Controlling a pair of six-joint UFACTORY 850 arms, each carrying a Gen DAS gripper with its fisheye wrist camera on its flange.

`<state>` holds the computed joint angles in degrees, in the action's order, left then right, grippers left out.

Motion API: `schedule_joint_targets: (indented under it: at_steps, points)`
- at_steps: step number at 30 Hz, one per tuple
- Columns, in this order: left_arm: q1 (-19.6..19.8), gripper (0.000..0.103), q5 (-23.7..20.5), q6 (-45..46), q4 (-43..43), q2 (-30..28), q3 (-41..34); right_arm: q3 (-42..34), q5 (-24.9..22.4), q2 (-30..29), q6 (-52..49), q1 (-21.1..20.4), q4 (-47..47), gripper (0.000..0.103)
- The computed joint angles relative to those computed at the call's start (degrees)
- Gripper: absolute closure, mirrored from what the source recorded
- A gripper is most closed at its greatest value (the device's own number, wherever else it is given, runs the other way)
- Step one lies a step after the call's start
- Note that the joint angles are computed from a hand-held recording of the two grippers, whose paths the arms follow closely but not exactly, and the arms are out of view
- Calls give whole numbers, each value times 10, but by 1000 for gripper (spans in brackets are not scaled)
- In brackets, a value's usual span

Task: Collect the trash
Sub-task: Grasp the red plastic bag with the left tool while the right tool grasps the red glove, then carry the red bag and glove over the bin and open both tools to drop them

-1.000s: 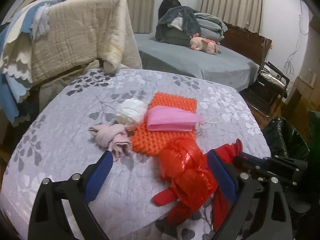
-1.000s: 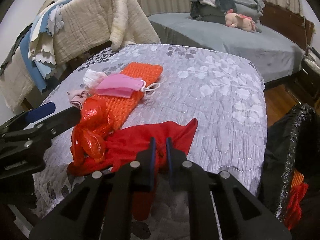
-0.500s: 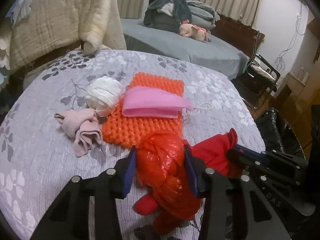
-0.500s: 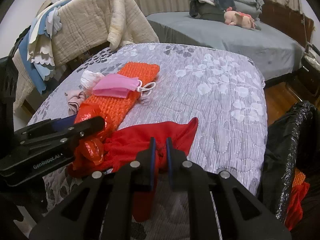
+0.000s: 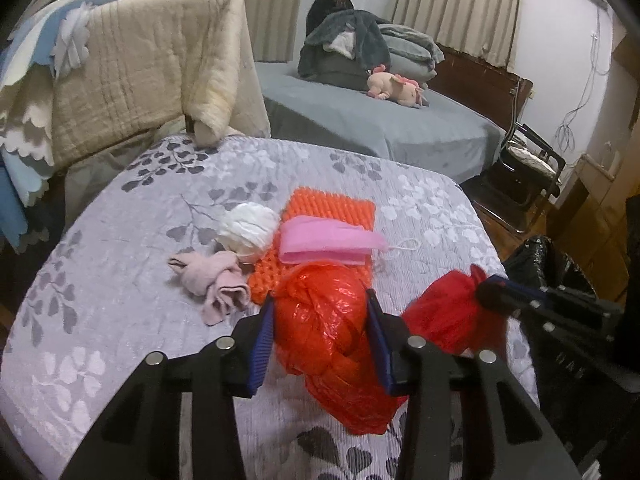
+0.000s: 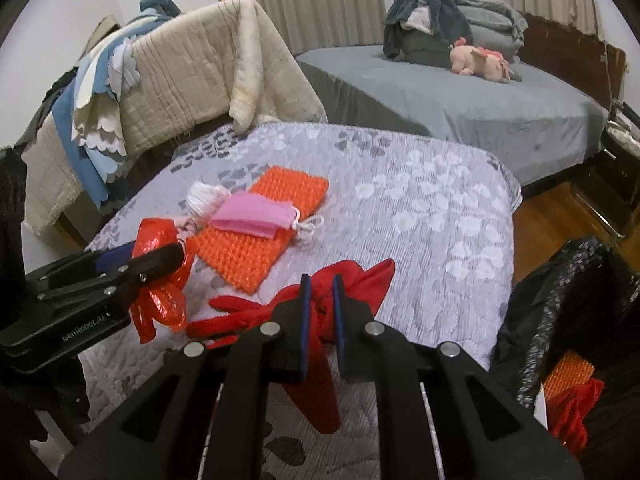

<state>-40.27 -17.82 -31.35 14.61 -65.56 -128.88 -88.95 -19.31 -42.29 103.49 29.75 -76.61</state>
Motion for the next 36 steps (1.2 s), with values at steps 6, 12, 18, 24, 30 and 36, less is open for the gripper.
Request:
schedule_joint_targets:
  at_steps: [6, 12, 18, 24, 30, 36]
  points:
    - [-4, 61, 17, -62, 63, 35, 48, 22, -8, 26, 44, 5, -46, 93]
    - [-12, 61, 25, -94, 100, 55, 68, 43, -24, 52, 73, 12, -81, 93]
    - [-20, 61, 38, -117, 127, 73, 86, 65, -40, 79, 98, 19, -111, 93]
    - [-30, 61, 41, -136, 149, 86, 94, 87, -55, 103, 120, 26, -135, 94]
    - [-39, 61, 48, -137, 157, 96, 96, 115, -72, 135, 153, 30, -163, 94]
    - [-49, 61, 56, -127, 156, 103, 92, 151, -99, 174, 184, 35, -193, 94]
